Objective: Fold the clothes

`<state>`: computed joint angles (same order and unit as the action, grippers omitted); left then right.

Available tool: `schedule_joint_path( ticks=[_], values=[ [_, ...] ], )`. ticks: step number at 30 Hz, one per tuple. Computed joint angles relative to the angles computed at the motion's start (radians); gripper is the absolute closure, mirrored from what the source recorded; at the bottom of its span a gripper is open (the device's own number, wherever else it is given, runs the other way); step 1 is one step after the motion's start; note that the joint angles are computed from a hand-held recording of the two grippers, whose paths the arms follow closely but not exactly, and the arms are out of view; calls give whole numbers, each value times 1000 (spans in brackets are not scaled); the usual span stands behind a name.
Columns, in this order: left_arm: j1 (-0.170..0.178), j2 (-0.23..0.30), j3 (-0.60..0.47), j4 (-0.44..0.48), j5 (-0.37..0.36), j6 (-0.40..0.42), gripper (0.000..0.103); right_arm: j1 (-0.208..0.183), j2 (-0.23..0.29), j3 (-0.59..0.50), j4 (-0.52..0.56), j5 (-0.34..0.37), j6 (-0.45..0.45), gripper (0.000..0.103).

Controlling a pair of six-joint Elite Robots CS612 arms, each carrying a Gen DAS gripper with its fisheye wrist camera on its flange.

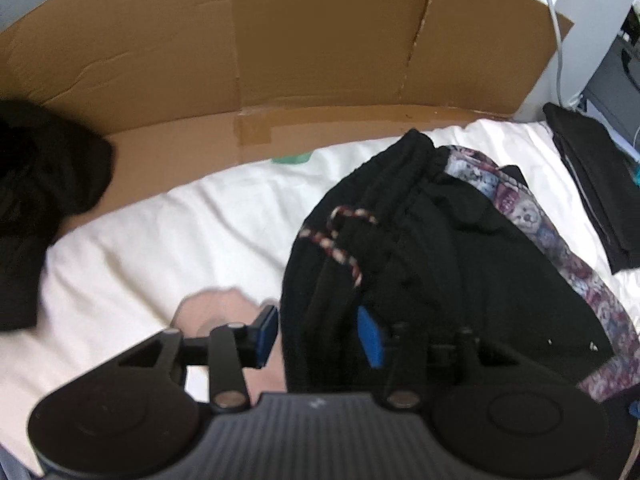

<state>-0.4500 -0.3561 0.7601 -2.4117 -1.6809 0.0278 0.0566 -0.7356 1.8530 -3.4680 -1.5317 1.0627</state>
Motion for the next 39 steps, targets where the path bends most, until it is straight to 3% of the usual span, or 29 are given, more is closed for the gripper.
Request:
schedule_joint_path(
  ticks=[6, 8, 13, 21, 29, 39],
  values=[
    [20, -51, 116, -90, -58, -153, 56, -4, 3, 0, -4, 7, 10, 54],
    [22, -60, 137, -90, -62, -206, 55, -4, 6, -2, -11, 8, 0, 46],
    [20, -79, 192, -102, -73, -265, 55, -4, 17, -15, -5, 20, -14, 41],
    [11, -94, 251, -118, -42, -287, 57, -8, 28, -26, 0, 40, -14, 41],
    [6, -71, 226, -128, -43, -291, 58, -11, 33, -29, -10, 50, 2, 41],
    [7, -24, 174, -136, -68, -304, 45, -16, 41, -33, -22, 64, 32, 41]
  ],
)
